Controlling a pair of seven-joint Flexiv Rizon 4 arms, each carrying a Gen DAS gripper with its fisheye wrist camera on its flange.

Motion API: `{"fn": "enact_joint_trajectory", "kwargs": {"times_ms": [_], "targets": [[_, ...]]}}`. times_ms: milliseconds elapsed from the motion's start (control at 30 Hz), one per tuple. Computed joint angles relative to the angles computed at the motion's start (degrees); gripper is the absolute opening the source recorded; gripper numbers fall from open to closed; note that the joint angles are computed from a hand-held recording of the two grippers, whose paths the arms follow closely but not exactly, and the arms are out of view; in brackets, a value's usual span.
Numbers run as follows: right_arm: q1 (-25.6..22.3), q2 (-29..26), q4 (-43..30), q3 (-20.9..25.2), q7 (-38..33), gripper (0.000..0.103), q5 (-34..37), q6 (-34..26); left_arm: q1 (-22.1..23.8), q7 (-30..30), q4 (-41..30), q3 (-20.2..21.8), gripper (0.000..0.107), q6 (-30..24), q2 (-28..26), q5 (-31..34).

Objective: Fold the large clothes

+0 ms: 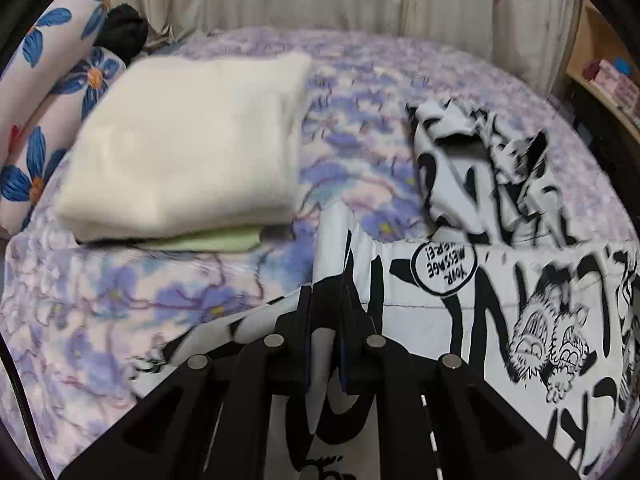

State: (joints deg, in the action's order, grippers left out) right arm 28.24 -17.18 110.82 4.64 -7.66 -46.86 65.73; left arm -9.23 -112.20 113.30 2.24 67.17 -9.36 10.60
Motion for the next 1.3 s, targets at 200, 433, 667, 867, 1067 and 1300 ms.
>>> {"fn": "enact_joint_trajectory", "kwargs": {"times_ms": [200, 433, 667, 867, 1067, 1300], "targets": [[-0.2, -3.4, -2.4, 1.4, -4.2, 0.008, 8.1, -2.4, -2.6, -7.1, -2.3, 2.8, 0.012, 1.0, -5.3, 6.7], [2.7, 0.1, -3.0, 0.4, 0.0, 0.026, 5.2, -5.8, -5.7, -18.8, -4.4, 5.3, 0.042, -5.7, -0.5, 19.2], [5.6, -6.3, -11.5, 4.5, -7.0, 0.044, 4.2, 0.6, -4.3, -18.2, -1.5, -1.2, 0.033, 0.7, 3.3, 16.6], [11.3, -14.1, -20.5, 5.5, -19.3, 0.044, 10.6, -4.1, -6.8, -15.7, -4.1, -2.7, 0.016, -2.5, -2.3, 11.9], [10.5, -10.8, -13.6, -0.5, -15.6, 0.047, 9.1, -0.9, -3.0, -6.3, 0.8, -2.0, 0.016, 6.4, -3.2, 4.9], [6.0, -5.4, -6.0, -3.4, -5.2, 0.047, 2.7, -5.7, 0.8, 0.7, 4.7, -0.3, 0.014, 11.9, -3.7, -3.2]]}}
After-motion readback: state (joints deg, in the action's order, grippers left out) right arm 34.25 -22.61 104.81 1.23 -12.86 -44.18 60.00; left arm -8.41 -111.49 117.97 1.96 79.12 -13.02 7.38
